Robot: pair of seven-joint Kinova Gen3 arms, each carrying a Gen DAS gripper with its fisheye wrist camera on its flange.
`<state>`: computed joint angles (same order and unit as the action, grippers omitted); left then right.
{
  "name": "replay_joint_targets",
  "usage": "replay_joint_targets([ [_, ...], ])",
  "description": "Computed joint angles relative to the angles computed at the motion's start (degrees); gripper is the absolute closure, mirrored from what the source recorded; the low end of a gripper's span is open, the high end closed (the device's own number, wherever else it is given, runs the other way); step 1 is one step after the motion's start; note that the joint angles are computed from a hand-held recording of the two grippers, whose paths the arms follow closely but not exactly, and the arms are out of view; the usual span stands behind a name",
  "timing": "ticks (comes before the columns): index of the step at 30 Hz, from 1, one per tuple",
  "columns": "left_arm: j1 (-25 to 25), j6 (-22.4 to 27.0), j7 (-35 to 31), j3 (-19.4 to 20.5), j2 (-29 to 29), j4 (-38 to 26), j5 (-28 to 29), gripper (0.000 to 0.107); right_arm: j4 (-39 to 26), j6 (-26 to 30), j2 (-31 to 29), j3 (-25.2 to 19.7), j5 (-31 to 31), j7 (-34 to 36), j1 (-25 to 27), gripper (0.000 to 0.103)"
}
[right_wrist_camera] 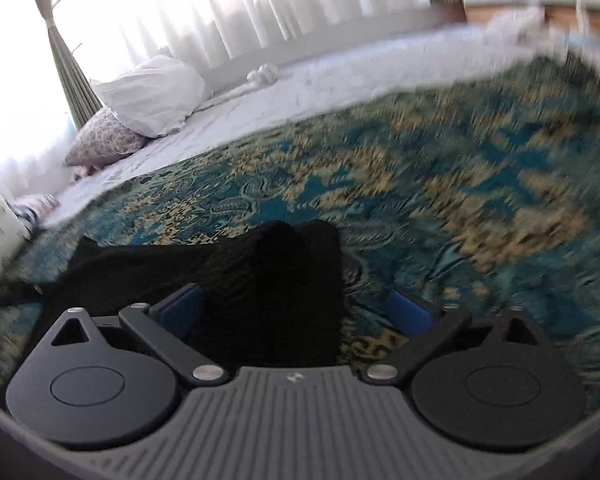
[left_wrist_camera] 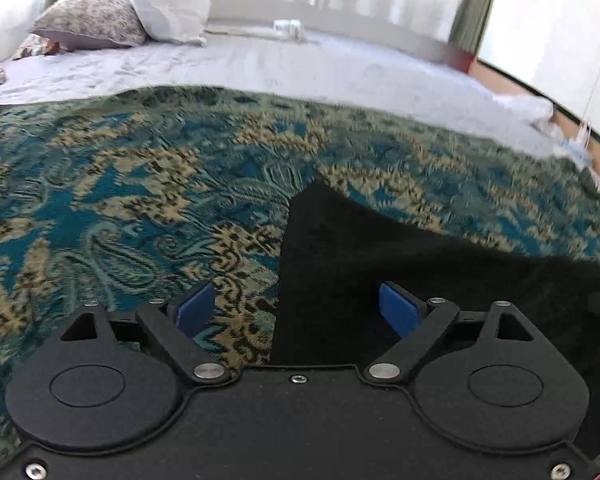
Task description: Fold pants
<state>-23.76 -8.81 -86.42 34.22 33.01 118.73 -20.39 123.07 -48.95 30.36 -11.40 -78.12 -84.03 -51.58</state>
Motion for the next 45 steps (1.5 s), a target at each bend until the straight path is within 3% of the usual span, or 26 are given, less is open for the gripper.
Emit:
replay_joint_targets([
  [2, 1.7, 2.0, -0.3, -1.0, 1.4, -2.2, 0.5, 0.015, 0.3, 1.0, 0.4, -1.2, 3.4, -2.7, 2.9, 0.0],
  [4, 3.2, 1.3, -1.4, -2.2, 2.1, -3.1, 1.3, 0.012, 0.1, 4.3, 0.5, 1.6, 6.2, -1.6, 2.7, 0.0],
  [8, 1.0, 3.7, -2.9, 1.3, 4.5, -6.1, 1.4, 0.012, -0.6, 7.7, 0.7, 3.9, 9.1, 1.0, 2.7, 0.008],
  [13, -3.5, 7.4, -6.5, 7.2, 8.6, -9.6, 3.4, 0.008, 3.5, 2.5, 1.6, 0.0, 19.5, -10.0, 5.7, 0.019],
  [15, -4.2, 7.8, -8.0, 8.2, 9.5, -10.2, 4.6, 0.007, 4.7, 2.2, 1.6, 2.4, 22.3, -14.4, 3.8, 0.022],
  [21, -2.1, 6.9, -12.3, 6.2, 9.4, -10.5, 8.3, 0.005, 5.5, 0.9, 2.1, 4.1, 23.7, -17.4, 1.9, 0.029],
  [29, 0.3, 5.2, -14.6, 3.9, 8.6, -9.8, 9.8, 0.006, 5.3, 0.4, 2.5, 4.8, 23.1, -17.1, 1.0, 0.03],
  [31, -1.6, 5.0, -15.3, 6.1, 9.4, -9.4, 8.6, 0.016, 5.1, 0.4, 2.5, 4.9, 22.4, -16.2, 0.6, 0.03],
  [33, -5.9, 7.1, -16.3, 11.4, 11.4, -9.7, 7.2, 0.038, 4.8, 0.7, 2.3, 5.0, 21.6, -15.3, 0.4, 0.033],
  [35, -8.7, 10.6, -18.0, 15.6, 13.4, -11.0, 7.7, 0.036, 4.6, 1.3, 1.7, 4.7, 21.9, -14.9, 0.8, 0.043],
  [36, -9.1, 11.4, -19.0, 16.3, 13.9, -11.4, 8.1, 0.03, 4.5, 1.8, 1.5, 4.5, 22.7, -15.3, 1.3, 0.047],
  [38, -8.0, 12.8, -20.4, 15.6, 14.2, -12.6, 9.4, 0.027, 3.6, 3.3, 1.5, 4.8, 22.9, -14.1, 1.6, 0.048],
  [40, -6.3, 10.7, -22.0, 13.7, 13.1, -11.7, 11.2, 0.028, 3.4, 4.0, 1.5, 4.8, 24.2, -14.5, 2.4, 0.05],
  [42, -3.4, 6.0, -22.3, 9.8, 9.9, -9.1, 12.8, 0.074, 3.8, 3.8, 1.5, 4.5, 25.5, -16.5, 3.0, 0.059],
  [45, -7.0, -1.0, -17.9, 12.0, 7.1, -3.0, 12.0, 0.09, 3.3, 3.7, 1.0, 5.6, 24.0, -15.1, 1.3, 0.07],
])
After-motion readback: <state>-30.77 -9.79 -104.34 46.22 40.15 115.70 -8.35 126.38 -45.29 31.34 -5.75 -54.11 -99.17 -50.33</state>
